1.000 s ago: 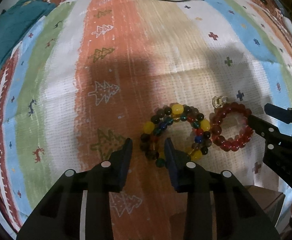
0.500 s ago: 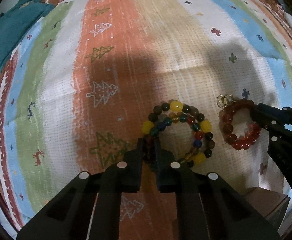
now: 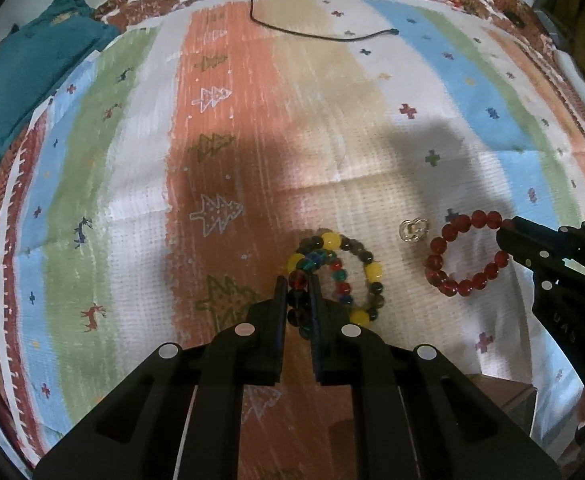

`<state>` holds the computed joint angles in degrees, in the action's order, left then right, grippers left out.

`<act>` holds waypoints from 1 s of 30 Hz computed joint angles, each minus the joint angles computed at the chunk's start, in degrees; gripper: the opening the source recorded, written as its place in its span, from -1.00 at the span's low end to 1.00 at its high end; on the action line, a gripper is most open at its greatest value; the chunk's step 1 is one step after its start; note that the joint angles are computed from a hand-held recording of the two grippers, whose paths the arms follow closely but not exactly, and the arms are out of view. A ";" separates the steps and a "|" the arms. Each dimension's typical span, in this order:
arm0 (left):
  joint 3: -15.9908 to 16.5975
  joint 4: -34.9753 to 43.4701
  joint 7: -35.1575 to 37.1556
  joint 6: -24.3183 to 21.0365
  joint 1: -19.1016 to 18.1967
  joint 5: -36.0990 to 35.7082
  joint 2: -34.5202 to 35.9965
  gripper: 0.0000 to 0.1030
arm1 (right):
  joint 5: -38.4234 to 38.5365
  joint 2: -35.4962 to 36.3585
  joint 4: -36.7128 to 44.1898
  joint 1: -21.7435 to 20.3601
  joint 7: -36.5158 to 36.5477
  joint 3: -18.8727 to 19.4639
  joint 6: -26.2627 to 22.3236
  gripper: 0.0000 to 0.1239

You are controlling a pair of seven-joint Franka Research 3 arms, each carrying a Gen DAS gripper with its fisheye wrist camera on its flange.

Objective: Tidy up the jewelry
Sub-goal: 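Grasp the multicolour bracelet with the left gripper while the right grasps the dark red bracelet, then lift both bracelets and carry them over the tin box with both grippers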

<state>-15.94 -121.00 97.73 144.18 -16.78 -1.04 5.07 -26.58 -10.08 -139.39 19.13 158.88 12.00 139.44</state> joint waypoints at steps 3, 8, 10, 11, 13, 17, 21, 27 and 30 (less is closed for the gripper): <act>0.09 -0.43 -0.41 -0.23 0.00 0.52 -0.14 -0.82 | 0.01 -1.11 -0.53 -0.35 -0.93 -0.27 0.34 -0.78; 0.26 -0.60 -1.85 -1.20 -0.01 2.29 0.17 -0.81 | 0.27 -1.14 -0.48 -0.52 -1.38 0.17 0.65 -0.78; 0.32 -0.52 -2.23 -1.60 0.06 2.60 0.44 -0.80 | 0.39 -1.16 -0.55 -0.57 -1.51 0.18 0.71 -0.78; 0.36 -0.40 -2.52 -1.82 0.08 2.90 0.63 -0.80 | 0.54 -1.13 -0.58 -0.60 -1.69 0.13 0.77 -0.78; 0.35 -0.13 -2.71 -2.28 0.15 3.15 0.92 -0.74 | 0.73 -0.98 -0.55 -0.68 -1.93 0.07 0.83 -0.78; 0.39 0.44 -3.43 -2.96 0.23 4.04 1.51 -0.72 | 0.82 -0.79 -0.45 -0.73 -1.93 0.06 0.87 -0.78; 0.33 0.88 -3.98 -3.21 0.30 4.46 2.08 -0.58 | 0.86 -0.68 -0.42 -0.72 -1.99 0.04 0.95 -0.78; 0.18 1.38 -3.88 -3.73 0.37 4.78 3.06 -0.58 | 0.82 -0.30 -0.26 -0.65 -2.01 -0.02 0.83 -0.78; 0.06 1.69 -3.40 -4.19 0.38 4.96 3.67 -0.59 | 0.77 -0.02 -0.09 -0.56 -2.01 -0.10 0.74 -0.78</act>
<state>-15.87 -119.31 94.33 139.99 -16.39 3.91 8.74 -25.82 -10.09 -139.48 18.57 156.87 11.90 140.19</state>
